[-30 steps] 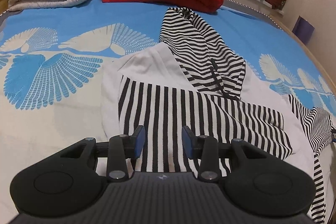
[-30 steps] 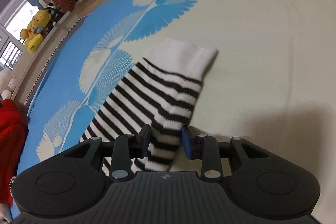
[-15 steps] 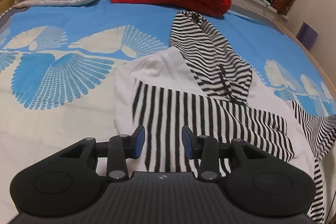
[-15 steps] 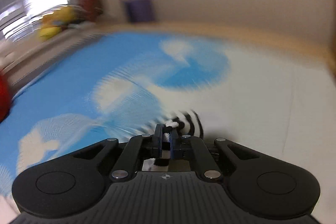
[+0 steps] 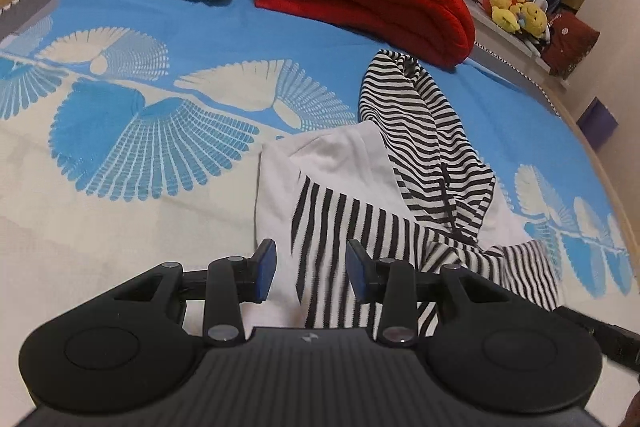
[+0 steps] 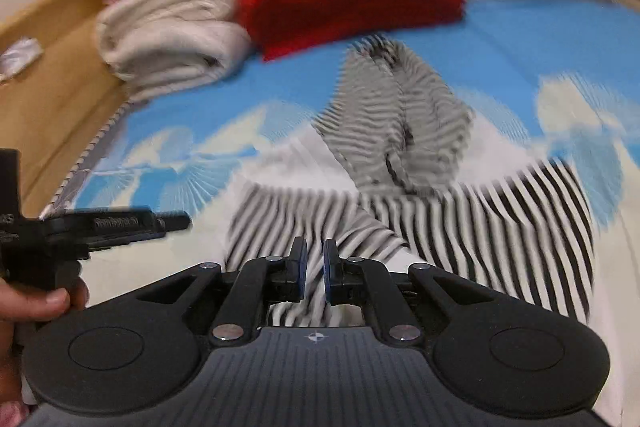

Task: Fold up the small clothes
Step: 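Fold the held sleeve across the body and open the right tool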

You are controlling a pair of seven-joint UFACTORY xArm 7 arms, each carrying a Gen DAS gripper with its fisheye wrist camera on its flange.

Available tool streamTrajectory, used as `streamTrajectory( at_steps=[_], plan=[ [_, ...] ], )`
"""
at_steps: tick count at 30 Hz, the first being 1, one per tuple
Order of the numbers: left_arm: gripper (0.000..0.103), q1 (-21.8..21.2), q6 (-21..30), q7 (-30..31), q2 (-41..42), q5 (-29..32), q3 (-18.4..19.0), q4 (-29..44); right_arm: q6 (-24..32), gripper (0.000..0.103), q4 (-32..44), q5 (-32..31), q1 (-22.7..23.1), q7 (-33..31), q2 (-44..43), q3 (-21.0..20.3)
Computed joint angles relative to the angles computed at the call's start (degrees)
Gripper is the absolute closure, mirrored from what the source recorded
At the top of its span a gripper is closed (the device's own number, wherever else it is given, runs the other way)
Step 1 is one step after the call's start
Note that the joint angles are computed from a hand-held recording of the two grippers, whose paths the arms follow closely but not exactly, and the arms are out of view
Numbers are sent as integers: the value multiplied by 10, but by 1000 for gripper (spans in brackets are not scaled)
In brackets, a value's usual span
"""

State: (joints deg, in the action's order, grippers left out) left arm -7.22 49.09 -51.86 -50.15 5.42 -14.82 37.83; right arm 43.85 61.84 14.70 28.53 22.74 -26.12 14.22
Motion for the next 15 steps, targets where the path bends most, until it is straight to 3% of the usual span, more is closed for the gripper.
streamTrajectory(
  at_steps=[2,4,5,10,12,15],
  plan=[
    [63,-7,-10,-1,2,-8,4,-3,19,86,2,-16,-28,59,-9,6],
    [76,-19,-23,4,8,-18,5,-7,14,84,-11,-33,-52,104,-20,8],
    [77,-28,-29,10,15,-23,5,-6,14,84,-19,-44,-66,124,-24,8],
    [78,-83,-83,50,83,-49,-4,17,67,82,-22,-67,-99,198,-11,-4],
    [77,-100,-106,59,118,-53,-16,32,61,81,-30,-61,-97,201,-10,-13],
    [63,-128,-130,71,171,-62,-26,50,56,81,-30,-77,-103,198,-8,-15]
  ],
)
